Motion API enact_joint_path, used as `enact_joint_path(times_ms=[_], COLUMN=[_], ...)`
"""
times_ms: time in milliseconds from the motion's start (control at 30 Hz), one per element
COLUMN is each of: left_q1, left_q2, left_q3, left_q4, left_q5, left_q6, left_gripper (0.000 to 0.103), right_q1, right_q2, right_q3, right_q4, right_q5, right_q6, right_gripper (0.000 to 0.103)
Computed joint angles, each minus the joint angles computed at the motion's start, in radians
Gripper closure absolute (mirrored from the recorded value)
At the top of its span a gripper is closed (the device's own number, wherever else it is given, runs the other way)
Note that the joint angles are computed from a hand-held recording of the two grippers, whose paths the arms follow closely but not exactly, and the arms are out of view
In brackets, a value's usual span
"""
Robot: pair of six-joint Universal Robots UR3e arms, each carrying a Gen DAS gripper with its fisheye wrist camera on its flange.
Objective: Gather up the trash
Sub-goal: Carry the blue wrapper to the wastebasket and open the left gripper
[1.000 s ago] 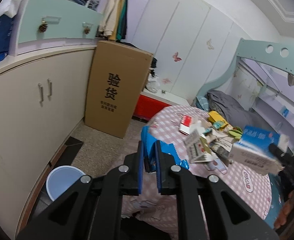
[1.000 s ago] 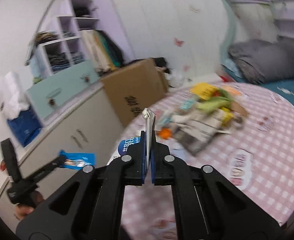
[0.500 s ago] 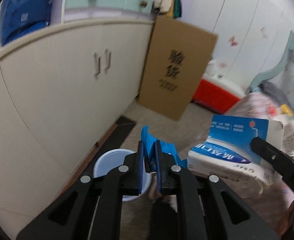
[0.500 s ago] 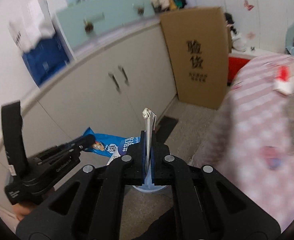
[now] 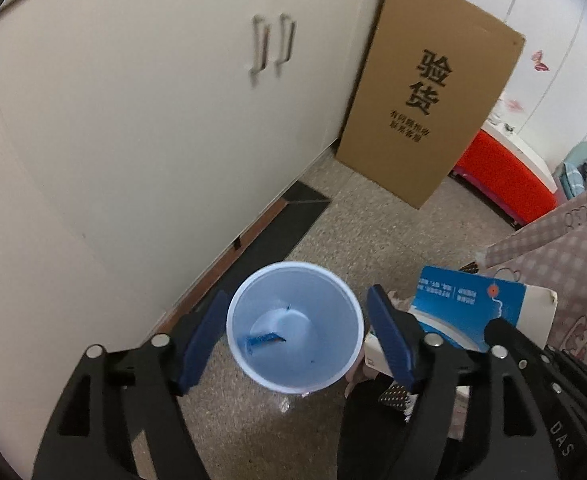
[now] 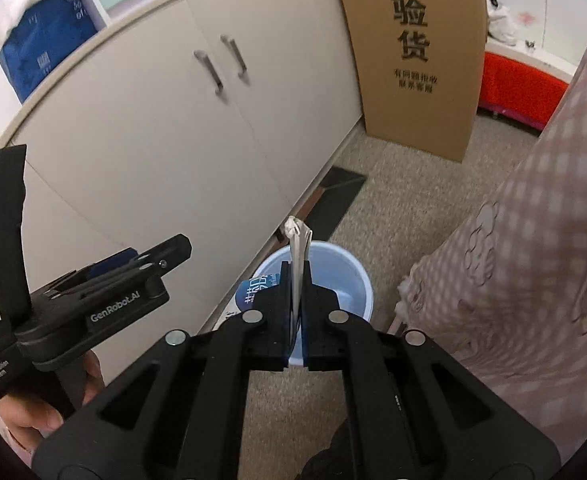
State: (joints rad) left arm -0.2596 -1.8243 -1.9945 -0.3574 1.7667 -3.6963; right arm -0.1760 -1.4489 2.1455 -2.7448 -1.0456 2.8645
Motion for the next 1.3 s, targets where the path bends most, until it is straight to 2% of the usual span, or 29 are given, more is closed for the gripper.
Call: enact_joint_path(times_ms=[467,600,633,667,700,733,867,1033,1200,1300], left_q1=[0.036,0.069,0.077,0.085,0.094,0.105,0.116,0.075,-0.007,-0.106], left_q2=[0.055,0.11,0.122,0.137,0.151,0.17,0.222,0.272,0.328,0.341], left_q3=[-0.124,-0.172,-0.183,-0.193,-0.203,-0.214,-0.248,-0.252,-0.216,-0.132], left_q4=[0.021,0.027,0.03,0.029,0.027,0.022,0.012,-0.019,-0.078,-0.142], left_q5=[0.066,0.098,0.103,0.107,0.106,0.104,0.1,0.1,0.122,0.169], left_q6=[-0.037,-0.079,-0.087,-0.094,-0.098,-0.102,-0.105,-0.13,-0.173,-0.207], left_gripper=[0.023,0.023,0.023,0.023,0.023,0.022,0.022,0.022,0.022,0.022], right_q1=[0.113,0.139,0.139,0.145,0.153,0.159,0.155,0.126,0.028,-0.061], right_q2=[0.123,0.173,0.183,0.208,0.22,0.231,0.22,0.094,-0.137,-0.313], right_q3=[-0.099,-0.149,-0.146,-0.161,-0.172,-0.171,-0.15,-0.056,0.03,0.07], right_q4=[-0.043,-0.095,-0.122,-0.142,-0.146,-0.173,-0.163,-0.145,-0.039,0.062], right_q5=[-0.051,-0.017,-0.006,-0.002,-0.016,-0.028,-0.023,-0.041,0.012,0.067], right_q6=[0.057,0.102,0.115,0.131,0.144,0.161,0.165,0.134,0.082,0.038], right_gripper=[0.099,0.095,0.087,0.061,0.043,0.033,0.033,0.033,0.033,0.033])
